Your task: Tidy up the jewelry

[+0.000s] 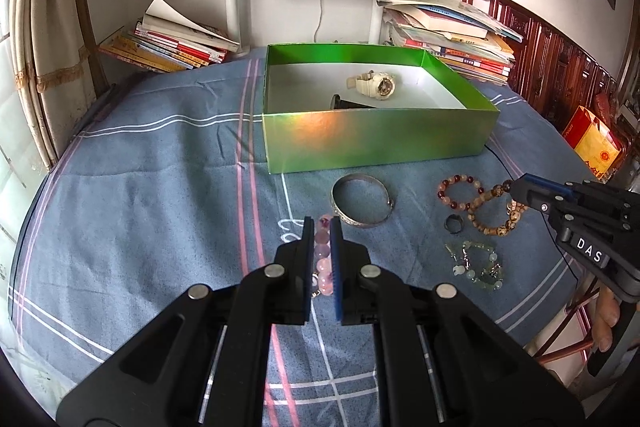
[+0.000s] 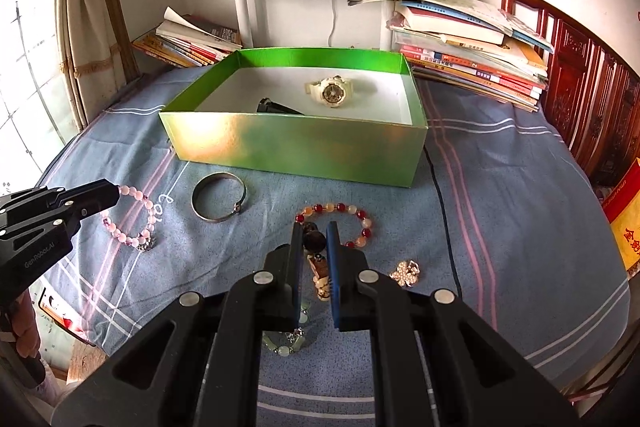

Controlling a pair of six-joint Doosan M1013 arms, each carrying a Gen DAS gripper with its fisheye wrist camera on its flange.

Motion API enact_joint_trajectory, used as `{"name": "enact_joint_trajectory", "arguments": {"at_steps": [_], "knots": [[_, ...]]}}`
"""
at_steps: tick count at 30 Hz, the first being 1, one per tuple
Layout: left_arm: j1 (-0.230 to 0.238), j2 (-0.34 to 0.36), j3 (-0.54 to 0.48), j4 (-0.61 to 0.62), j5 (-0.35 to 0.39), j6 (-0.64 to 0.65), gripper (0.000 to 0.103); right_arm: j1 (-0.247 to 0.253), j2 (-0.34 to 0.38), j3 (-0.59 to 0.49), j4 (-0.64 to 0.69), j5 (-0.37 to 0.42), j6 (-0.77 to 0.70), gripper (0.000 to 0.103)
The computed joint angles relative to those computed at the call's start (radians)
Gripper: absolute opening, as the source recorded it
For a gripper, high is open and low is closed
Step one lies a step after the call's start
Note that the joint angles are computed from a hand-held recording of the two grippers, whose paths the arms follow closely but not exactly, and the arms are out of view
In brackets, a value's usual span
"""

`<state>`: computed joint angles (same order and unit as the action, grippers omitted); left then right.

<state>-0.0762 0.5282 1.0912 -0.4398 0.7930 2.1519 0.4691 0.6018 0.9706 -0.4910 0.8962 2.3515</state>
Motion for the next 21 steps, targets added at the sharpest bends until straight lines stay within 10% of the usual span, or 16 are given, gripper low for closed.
{"name": "enact_joint_trajectory", "arguments": {"at_steps": [12, 21], "knots": [[-0.02, 0.032, -0.12, -0.03, -0.072, 0.028, 0.008, -0.007, 0.02, -0.121, -0.208, -0.011, 0.11, 0.012], [-0.052, 0.199, -0.439, 0.053, 0.016, -0.076, 0.008, -0.057, 0.181, -0.43, -0.103, 0.063, -0.014, 0.012]]}}
